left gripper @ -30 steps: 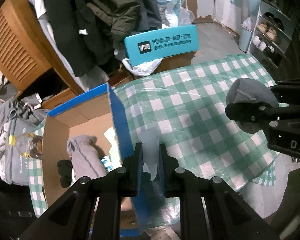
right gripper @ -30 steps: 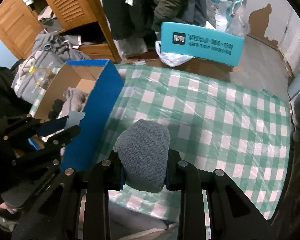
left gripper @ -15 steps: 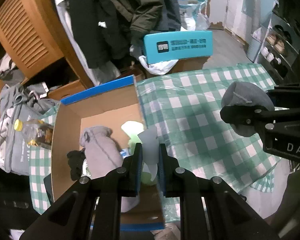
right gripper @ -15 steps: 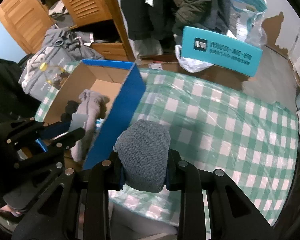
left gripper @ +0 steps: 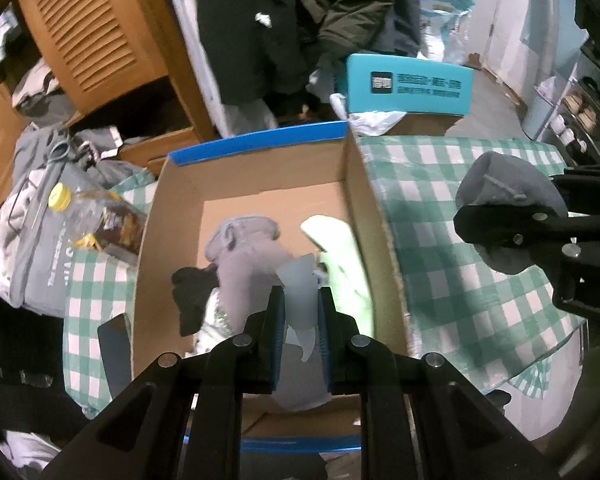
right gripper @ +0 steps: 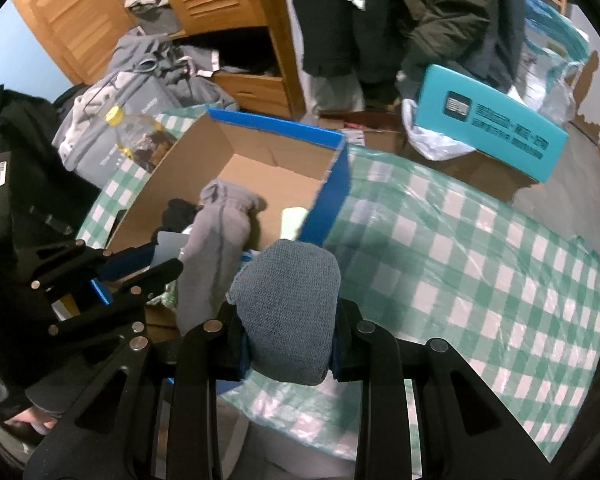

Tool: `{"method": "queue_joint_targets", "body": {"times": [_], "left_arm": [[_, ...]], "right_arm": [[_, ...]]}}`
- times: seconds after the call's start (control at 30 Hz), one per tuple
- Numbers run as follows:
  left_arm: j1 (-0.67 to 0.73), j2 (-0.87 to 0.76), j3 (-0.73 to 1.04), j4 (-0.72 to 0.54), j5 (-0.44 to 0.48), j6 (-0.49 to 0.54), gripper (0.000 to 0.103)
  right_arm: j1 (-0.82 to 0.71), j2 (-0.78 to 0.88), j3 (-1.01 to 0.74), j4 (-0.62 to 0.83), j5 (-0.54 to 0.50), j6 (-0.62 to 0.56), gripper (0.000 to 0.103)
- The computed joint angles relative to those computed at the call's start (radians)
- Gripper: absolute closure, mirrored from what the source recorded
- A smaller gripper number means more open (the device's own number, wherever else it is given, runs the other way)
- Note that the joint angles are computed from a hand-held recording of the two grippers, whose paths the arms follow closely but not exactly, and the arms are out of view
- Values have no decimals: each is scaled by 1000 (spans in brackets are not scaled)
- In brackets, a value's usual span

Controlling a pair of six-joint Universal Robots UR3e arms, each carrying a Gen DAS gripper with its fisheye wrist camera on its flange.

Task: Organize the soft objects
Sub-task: 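Open both tools to drop the white item and grey sock ball into the box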

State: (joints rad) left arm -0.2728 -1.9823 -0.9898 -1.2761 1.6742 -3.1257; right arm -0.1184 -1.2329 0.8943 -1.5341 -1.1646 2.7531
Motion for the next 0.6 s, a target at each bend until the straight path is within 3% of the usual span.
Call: {"method": "queue_joint_targets", "body": {"times": [0.6], "left_arm": [[124,80,-187,58,-45,14,86]], "right_arm": [[165,236,-257,76,-17,74,74]]}}
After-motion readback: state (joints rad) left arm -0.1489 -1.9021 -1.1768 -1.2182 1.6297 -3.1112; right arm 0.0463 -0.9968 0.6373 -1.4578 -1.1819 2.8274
